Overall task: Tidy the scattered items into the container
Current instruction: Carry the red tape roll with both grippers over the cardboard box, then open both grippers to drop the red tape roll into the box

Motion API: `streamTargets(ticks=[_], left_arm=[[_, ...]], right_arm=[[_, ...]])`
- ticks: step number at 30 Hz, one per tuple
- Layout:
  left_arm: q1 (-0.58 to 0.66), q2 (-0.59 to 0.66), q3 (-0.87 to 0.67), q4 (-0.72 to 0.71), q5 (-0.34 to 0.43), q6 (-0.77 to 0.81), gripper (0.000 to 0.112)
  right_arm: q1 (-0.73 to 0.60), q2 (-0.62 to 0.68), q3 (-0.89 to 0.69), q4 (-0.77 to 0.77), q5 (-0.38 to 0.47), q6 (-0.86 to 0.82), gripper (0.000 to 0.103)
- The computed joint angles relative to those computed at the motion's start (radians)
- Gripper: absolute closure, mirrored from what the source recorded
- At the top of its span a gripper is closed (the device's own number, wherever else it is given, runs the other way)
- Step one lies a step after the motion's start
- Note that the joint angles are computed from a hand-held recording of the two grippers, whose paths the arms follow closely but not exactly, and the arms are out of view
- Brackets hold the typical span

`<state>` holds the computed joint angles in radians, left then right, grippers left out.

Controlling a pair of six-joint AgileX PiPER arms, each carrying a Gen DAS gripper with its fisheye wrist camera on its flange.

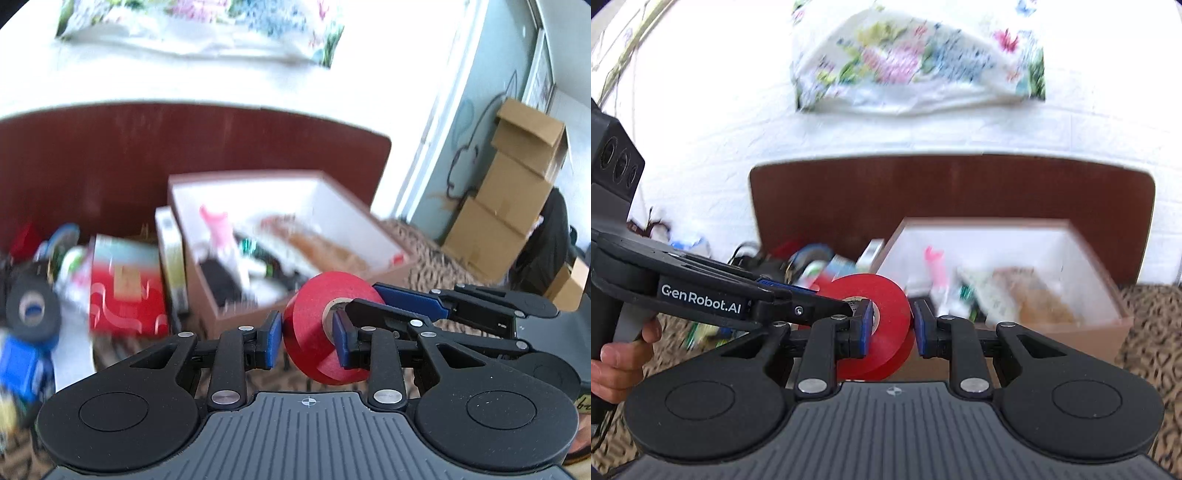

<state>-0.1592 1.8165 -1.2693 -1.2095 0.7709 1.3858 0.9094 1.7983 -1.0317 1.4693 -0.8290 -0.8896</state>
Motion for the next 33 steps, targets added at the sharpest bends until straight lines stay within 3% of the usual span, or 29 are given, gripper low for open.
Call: streamTargets(ticks=[8,16,25,28,30,31,32,33], left_arm=[[-0.072,0.202,-0.34,0.129,0.006,-0.225,0.084],[-0.11,0.466,-0.687,0.293,0.091,-0.468,0.084],[-0.129,0.63,-0.91,0.389,0.165,-0.605,0.084],[-0.134,0.648,-0.94,0.405,0.17,-0.617,0.072],[-0.141,0.63,-0.904,0.405,0.129,-0.593,0.069],[-0.14,0.615,-0.879,0.396,0.108,-0.578,0.058],[-0.137,0.601,-0.859,0.386,0.089,-0.576,0.04],[-0.13,0.588,-0.838,0.372,0.072,-0.577,0.03]], right_arm=[[-0.202,0.022,-0.061,-0.084,0.151,-0.015,0.077],[-0.349,0.097,-0.108,-0.089,0.312,-0.012,0.076],[-0.422,0.163,-0.14,-0.086,0.404,-0.008,0.076],[-0.43,0.174,-0.158,-0.035,0.415,-0.065,0.076],[-0.43,0.178,-0.164,-0.034,0.412,-0.07,0.075],[-0.425,0.175,-0.157,-0.059,0.394,-0.044,0.075],[-0.417,0.172,-0.152,-0.063,0.366,-0.037,0.073],[-0.411,0.166,-0.146,-0.063,0.338,-0.033,0.062]])
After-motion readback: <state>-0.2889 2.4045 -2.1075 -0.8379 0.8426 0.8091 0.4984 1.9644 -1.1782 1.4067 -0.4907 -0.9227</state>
